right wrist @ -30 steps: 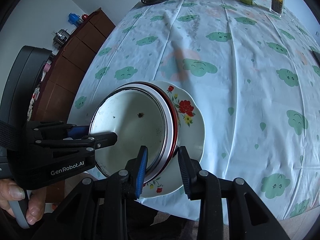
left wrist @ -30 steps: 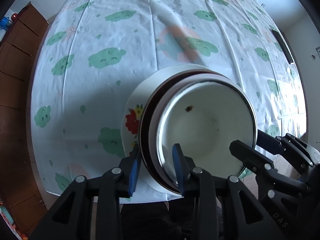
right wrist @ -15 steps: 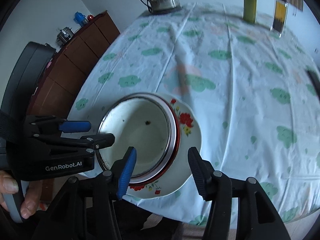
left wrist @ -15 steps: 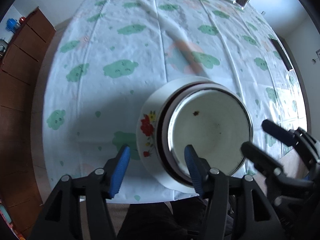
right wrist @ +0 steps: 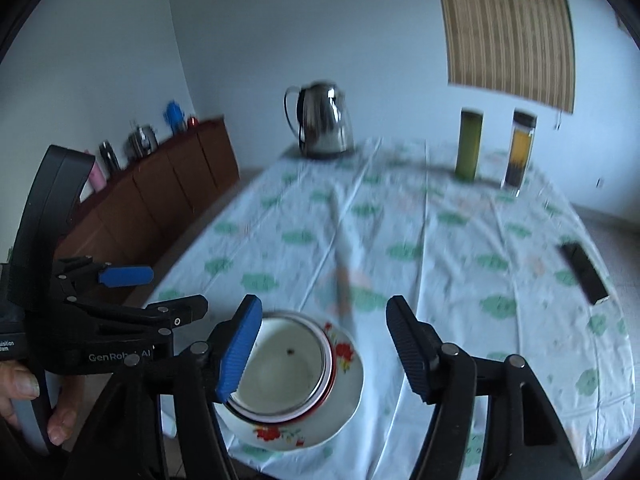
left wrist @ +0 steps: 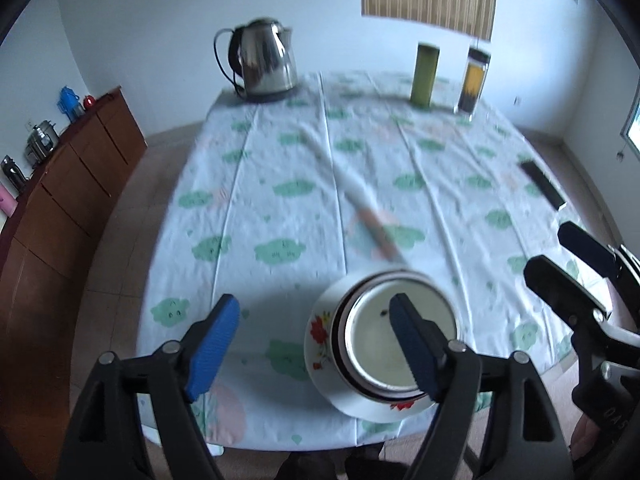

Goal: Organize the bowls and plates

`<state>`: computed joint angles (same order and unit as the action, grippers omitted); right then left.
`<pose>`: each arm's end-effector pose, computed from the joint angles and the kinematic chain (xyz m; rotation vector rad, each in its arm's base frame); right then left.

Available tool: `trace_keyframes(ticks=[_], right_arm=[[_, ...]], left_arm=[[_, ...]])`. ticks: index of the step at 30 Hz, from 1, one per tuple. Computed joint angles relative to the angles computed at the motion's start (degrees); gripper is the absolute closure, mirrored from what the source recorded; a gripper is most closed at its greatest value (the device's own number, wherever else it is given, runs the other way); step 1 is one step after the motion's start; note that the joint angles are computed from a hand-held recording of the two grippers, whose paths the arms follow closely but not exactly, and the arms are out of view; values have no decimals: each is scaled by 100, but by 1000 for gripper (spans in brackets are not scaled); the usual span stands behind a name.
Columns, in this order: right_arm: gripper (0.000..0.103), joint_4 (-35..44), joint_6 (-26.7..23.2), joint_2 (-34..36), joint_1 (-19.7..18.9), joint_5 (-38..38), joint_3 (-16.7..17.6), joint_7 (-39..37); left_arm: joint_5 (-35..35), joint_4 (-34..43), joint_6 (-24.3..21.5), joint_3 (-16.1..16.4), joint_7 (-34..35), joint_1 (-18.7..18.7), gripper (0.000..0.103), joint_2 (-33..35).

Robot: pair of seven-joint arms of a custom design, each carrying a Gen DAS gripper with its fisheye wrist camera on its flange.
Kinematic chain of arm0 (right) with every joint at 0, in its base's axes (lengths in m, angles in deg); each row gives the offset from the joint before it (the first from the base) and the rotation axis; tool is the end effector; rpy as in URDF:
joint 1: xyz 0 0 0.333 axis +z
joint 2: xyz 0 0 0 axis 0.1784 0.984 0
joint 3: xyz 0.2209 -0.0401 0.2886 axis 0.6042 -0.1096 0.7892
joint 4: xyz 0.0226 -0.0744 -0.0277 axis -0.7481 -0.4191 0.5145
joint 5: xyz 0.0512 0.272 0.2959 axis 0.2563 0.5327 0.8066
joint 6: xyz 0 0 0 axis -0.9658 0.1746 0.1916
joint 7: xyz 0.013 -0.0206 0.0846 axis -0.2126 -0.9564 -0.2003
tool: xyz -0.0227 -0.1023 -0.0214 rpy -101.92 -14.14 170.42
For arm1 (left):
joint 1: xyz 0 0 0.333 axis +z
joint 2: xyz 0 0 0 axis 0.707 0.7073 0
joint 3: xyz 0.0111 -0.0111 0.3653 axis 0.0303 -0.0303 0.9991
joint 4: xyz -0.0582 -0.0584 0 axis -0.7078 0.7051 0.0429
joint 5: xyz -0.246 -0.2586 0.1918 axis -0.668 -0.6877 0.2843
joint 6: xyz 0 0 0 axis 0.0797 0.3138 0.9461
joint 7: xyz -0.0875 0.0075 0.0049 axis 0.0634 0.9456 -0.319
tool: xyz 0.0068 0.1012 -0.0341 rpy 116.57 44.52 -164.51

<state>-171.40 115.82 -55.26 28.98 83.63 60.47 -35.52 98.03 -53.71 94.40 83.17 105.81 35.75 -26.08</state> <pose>0.4759 0.1668 0.6240 -1.9097 1.1472 -0.4018 0.4453 -0.1311 0.6379 -1.9818 1.6835 -0.4710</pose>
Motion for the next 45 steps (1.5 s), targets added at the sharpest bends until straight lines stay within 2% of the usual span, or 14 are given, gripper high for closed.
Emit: trace_keyframes(ticks=[1, 5, 20, 35, 45], right_arm=[[36, -24, 88, -37, 32, 69, -15, -59], [36, -74, 243, -132, 79, 180, -49, -180], [36, -218, 211, -365, 120, 275, -93, -343], [36, -231, 368, -447, 145, 302, -96, -411], [36, -155, 293, -403, 115, 200, -71, -354]], left_arm=[[55, -27, 84, -19, -74, 30, 17, -50], [223, -51, 153, -82, -272, 86, 16, -146], [486, -118, 192, -155, -588, 40, 16, -335], [525, -26, 192, -149, -539, -12, 16, -283], [489, -23, 235, -124, -489, 8, 16, -273]])
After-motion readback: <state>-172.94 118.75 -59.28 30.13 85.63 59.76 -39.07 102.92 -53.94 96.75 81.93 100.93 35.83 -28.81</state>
